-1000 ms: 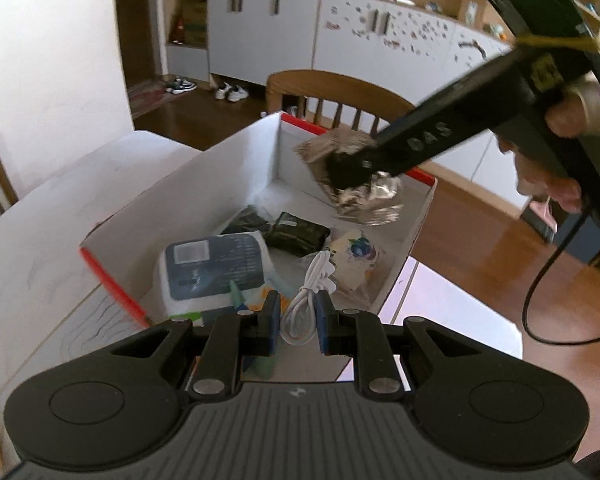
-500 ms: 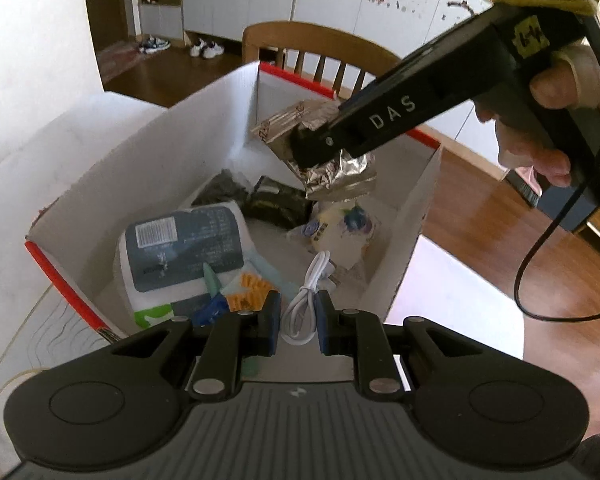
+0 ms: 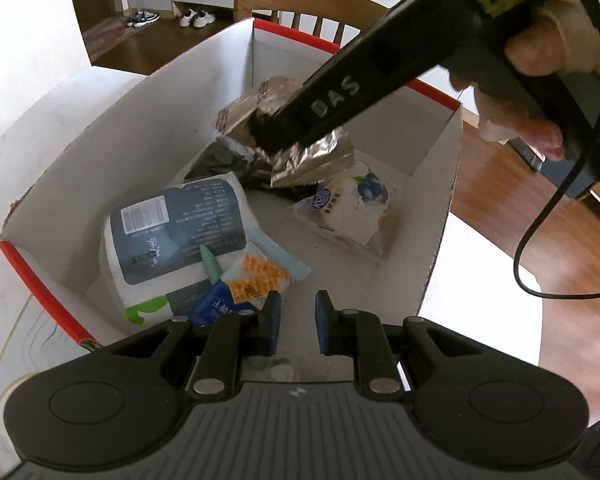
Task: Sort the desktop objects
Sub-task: 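Lower both items into the shoebox and open both grippers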
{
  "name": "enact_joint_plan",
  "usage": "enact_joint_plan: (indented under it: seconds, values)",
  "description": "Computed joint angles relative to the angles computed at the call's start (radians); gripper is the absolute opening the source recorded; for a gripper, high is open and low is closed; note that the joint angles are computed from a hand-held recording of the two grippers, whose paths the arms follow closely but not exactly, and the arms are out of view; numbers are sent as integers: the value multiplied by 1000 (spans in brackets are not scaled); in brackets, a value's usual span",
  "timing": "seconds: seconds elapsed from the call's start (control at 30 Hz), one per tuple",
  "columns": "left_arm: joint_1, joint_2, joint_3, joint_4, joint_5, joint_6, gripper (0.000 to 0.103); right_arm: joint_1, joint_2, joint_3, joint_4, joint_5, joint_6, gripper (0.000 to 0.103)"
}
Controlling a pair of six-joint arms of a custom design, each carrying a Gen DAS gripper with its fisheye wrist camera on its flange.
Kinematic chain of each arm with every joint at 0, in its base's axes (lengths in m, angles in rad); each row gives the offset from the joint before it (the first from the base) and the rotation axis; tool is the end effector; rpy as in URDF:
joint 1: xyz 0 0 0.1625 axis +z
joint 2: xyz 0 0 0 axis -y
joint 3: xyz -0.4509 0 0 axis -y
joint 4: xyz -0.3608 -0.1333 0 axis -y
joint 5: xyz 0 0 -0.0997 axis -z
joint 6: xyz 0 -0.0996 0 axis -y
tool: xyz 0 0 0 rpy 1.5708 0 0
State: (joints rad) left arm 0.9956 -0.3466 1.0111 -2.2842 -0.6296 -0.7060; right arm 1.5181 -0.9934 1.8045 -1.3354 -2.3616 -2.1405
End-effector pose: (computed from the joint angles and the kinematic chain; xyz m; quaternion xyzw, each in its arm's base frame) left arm -0.2615 -0.7964 0.0395 -0.0693 0.8884 -0.2884 0.3504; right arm 0.0369 -0.4865 0.1573 -0.7877 0.2356 0.5074 0.2579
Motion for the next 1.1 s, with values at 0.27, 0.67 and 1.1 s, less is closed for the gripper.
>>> enact_joint_plan:
  seconds: [0.27, 0.67, 1.1]
  values:
    - [-5, -7, 24, -33, 3, -17, 17, -21, -25, 55, -68, -49, -60, 46]
    - [-22, -20, 64, -97, 36, -49, 17, -53, -57, 121, -191, -67, -111, 46]
    - [-49, -27, 93, -150, 86, -66, 17, -31, -34, 47, -113, -31, -70, 69]
